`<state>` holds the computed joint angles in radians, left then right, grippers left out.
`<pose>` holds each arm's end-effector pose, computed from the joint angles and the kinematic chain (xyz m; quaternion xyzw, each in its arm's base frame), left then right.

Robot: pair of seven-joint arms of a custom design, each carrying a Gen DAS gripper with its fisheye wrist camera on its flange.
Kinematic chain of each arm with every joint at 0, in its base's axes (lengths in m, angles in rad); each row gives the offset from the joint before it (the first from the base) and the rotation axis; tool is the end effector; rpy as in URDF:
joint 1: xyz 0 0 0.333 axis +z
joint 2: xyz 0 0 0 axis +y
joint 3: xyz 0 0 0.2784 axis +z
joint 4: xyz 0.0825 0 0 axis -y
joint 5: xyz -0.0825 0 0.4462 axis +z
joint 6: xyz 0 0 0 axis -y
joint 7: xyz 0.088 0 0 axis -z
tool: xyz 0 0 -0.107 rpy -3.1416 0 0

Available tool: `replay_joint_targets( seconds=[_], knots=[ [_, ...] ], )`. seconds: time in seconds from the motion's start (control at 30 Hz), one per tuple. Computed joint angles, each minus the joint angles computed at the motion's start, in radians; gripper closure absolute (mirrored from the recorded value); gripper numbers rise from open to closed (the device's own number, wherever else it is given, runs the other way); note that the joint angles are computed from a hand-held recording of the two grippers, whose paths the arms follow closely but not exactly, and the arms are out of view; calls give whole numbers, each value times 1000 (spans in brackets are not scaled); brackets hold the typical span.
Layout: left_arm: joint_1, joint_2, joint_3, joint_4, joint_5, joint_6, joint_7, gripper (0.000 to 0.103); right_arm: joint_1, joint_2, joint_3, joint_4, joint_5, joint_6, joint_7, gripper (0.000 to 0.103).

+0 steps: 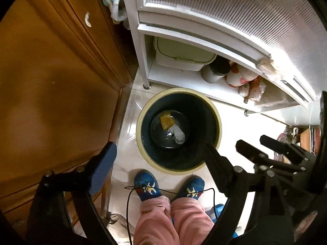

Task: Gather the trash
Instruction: 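Raise both tools back toward the table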

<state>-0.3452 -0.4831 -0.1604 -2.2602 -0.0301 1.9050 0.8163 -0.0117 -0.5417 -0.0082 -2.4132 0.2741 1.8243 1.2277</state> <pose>0.4339 -0.2474 0.5091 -0.7943 0.6040 -0.0568 0.0323 0.4618 0.0129 0.4527 -0.7822 0.6082 0.0952 0.0965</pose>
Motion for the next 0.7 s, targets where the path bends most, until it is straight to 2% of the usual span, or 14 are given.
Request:
replay_joint_targets(
  seconds=[0.17,0.37,0.47,0.53,0.7],
  knots=[
    [-5,-36,-4,52,6,-79,2,19,-14,-35,-14,74,-7,-88,-1,32],
    [-13,-47,-20,205,32,-213,-1,19,-23,-51,-29,228,12,-235,0,32],
    [-11,-33,-30,318,52,-281,-5,19,-23,-48,-41,327,34,-316,-5,29],
    [-7,-14,-40,409,73,-324,-4,19,-23,-36,-46,398,43,-368,-10,23],
    [14,80,-85,700,163,-463,-3,19,-16,15,-57,609,63,-496,-40,23]
  ],
)
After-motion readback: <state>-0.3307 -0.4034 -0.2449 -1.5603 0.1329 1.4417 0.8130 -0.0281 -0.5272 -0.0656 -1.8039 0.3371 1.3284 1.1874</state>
